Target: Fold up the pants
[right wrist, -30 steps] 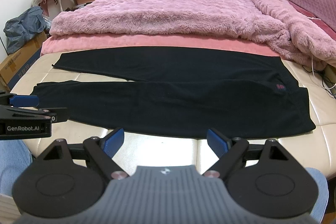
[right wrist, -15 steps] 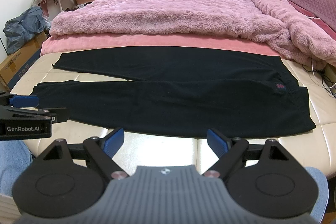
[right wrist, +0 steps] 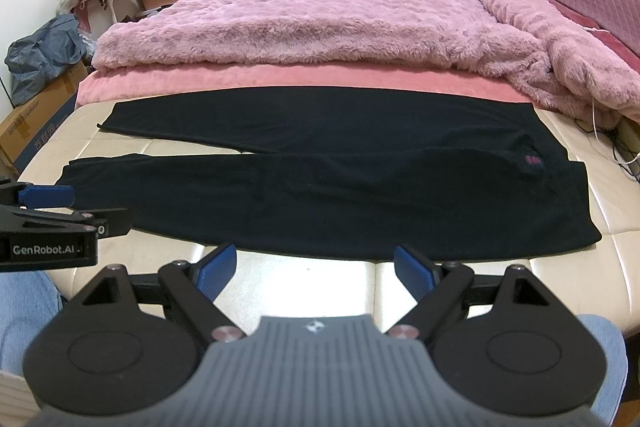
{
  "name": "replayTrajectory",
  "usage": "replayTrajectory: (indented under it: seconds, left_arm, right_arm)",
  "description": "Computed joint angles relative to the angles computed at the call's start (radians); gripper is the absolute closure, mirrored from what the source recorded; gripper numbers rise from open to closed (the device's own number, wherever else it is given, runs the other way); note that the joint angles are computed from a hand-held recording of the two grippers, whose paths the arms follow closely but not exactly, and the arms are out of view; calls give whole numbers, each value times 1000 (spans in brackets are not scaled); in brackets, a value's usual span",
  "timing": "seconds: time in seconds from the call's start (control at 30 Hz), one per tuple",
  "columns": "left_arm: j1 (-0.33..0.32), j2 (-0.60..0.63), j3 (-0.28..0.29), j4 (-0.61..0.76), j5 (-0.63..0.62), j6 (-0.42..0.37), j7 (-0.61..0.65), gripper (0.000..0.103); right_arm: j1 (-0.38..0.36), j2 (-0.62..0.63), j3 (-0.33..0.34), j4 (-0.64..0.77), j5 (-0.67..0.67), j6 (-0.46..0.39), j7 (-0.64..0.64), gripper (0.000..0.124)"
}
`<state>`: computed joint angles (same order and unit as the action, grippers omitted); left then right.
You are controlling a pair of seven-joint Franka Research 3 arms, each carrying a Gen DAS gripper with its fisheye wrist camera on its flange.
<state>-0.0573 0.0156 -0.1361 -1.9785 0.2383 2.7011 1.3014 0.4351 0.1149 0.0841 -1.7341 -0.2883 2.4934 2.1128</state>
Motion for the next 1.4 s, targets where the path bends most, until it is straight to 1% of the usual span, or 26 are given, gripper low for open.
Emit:
replayTrajectory:
  seconds: [0.1,0.13,0.23,0.3,0.37,0.4,0.43,0.47,0.5,0.53,0.6,0.67,0.7,0.73,0.77,0.8,0.87,1.0,1.1,1.3,1.4]
  left_arm:
    - [2,4,3,-6,39,28,0,10]
    - [4,13,6,-4,75,42,-9,11]
    - [14,35,14,10,121,79,22,14]
    - [30,52,17,13,99,114,112,18]
    - [55,67,14,5,48,165,250,19]
    - [65,76,15,4,39,182,306,22]
    - [77,86,14,3,25,197,371,27]
    - [92,99,6,7,-6,205,450,29]
    - [106,111,0,13,-33,199,516,36]
    - [119,123,-6,20,-59,184,578,37]
    - [133,142,-5,29,-72,162,660,37]
    - [139,156,4,34,-62,134,705,37]
    - [147,160,2,32,-72,121,741,37]
    - [150,165,6,33,-67,111,764,37]
    - [149,168,14,30,-51,101,774,37]
    - [144,172,25,31,-20,85,774,37]
    - [128,179,53,26,73,80,759,37]
    - [99,196,104,19,273,85,684,38]
    - [89,214,131,32,398,76,619,41]
    - [91,232,141,34,513,114,548,40]
    - [90,239,142,42,553,117,534,41]
  right_arm:
    - [-6,4,-2,1,20,2,5,42]
    - [-11,6,-3,-1,40,8,-6,42]
    - [-30,6,-9,-24,80,61,-57,42]
    - [-44,1,-20,-49,71,118,-91,42]
    - [-63,-1,-35,-77,51,183,-134,42]
    - [-72,1,-43,-83,38,205,-149,42]
    - [-80,5,-53,-85,14,219,-162,42]
    - [-89,12,-62,-82,0,223,-188,42]
    - [-101,22,-66,-73,0,220,-224,42]
    - [-113,33,-72,-62,4,212,-263,43]
    - [-129,55,-89,-43,-8,195,-312,47]
    - [-150,79,-95,-25,4,174,-399,60]
    - [-164,91,-94,-13,26,154,-452,64]
    - [-174,103,-97,-1,41,129,-496,70]
    - [-180,106,-102,0,49,112,-525,76]
    - [-189,115,-106,5,60,97,-556,79]
    - [-198,133,-120,16,62,63,-589,83]
    - [-212,161,-144,46,53,9,-616,84]
    - [-212,178,-164,64,14,-17,-611,84]
    - [-223,191,-169,79,5,-41,-611,84]
    - [-227,202,-170,89,0,-47,-631,84]
